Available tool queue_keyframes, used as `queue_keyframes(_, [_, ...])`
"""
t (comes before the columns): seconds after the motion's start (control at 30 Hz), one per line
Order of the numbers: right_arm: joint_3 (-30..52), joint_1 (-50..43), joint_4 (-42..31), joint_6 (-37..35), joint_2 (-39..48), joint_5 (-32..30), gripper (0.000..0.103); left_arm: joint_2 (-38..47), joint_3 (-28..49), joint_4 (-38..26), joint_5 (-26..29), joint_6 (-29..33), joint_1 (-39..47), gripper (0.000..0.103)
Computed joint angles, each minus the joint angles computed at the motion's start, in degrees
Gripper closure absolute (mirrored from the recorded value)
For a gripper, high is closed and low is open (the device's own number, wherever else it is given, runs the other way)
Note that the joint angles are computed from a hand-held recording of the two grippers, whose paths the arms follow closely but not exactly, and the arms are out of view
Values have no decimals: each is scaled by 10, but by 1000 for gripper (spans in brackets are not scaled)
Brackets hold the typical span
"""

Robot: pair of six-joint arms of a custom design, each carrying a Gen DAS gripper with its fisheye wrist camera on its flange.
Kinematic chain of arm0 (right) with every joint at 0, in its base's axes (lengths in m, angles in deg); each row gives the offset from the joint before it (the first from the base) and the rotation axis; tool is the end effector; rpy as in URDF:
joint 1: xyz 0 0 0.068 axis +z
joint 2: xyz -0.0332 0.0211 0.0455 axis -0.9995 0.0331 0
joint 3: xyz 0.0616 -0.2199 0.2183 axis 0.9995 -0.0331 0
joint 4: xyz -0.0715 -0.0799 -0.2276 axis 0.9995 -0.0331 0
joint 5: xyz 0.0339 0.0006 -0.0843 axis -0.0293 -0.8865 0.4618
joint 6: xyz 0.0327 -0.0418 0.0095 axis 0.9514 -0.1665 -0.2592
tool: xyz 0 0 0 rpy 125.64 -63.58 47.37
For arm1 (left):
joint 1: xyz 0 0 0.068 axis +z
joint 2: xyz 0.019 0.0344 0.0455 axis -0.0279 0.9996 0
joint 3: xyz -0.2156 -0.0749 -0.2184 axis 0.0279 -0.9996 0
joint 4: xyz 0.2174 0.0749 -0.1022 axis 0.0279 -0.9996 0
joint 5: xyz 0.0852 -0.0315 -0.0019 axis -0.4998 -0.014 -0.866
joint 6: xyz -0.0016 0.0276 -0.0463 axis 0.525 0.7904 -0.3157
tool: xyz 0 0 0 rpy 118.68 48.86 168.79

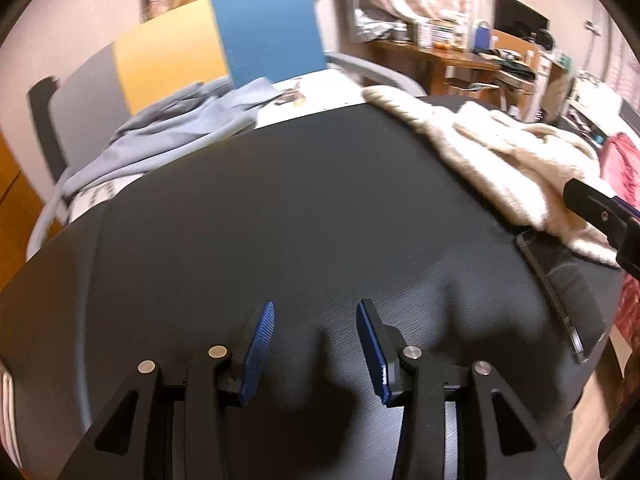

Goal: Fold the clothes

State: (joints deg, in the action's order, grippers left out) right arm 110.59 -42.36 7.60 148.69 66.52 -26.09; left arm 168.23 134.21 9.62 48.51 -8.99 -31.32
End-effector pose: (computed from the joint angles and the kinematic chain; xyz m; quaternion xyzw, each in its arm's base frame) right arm 0.2091 0.1773 0.0898 0.2342 0.8699 -0.0622 0.4296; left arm 0.3280 -0.1856 0.0752 0.2730 0.9119 -0.0482 0.3025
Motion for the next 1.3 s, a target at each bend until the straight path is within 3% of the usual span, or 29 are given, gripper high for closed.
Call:
queue_keyframes(0.13, [-65, -26, 1, 34, -39, 3, 6, 22, 61, -34, 5, 17, -32, 59])
queue_keyframes(0.33, [-150, -93, 91, -5, -55, -16, 10, 83, 198, -118, 8, 17, -85, 59])
queue_keyframes(0.47, [-185, -159, 193, -89, -36, -69, 10, 145, 326, -211, 11, 25, -123, 59])
queue_keyframes(0.7, [-188, -204, 258, -163, -3, -110, 10, 261, 552, -384, 94, -25, -127, 59])
queue_keyframes(0.77, [-181, -225, 263, -184, 6, -119, 10, 296, 622, -435, 116, -53, -121, 59])
queue_keyframes(0.9, [-151, -278, 246, -225, 22, -140, 5, 383, 793, -551, 102, -62, -131, 58])
queue_keyframes(1.03, [-98, -329, 215, -277, 79, -189, 3, 393, 804, -539, 36, -47, -152, 42])
queue_keyframes(1.1, [-101, -351, 258, -284, 115, -227, 3, 390, 788, -518, -7, -56, -159, 16])
queue_keyframes(1.17, [-120, -360, 323, -285, 139, -234, 4, 387, 761, -484, -28, -84, -157, 3])
queue_keyframes(1.3, [-128, -357, 346, -301, 144, -227, 21, 382, 724, -435, 16, -99, -142, 0])
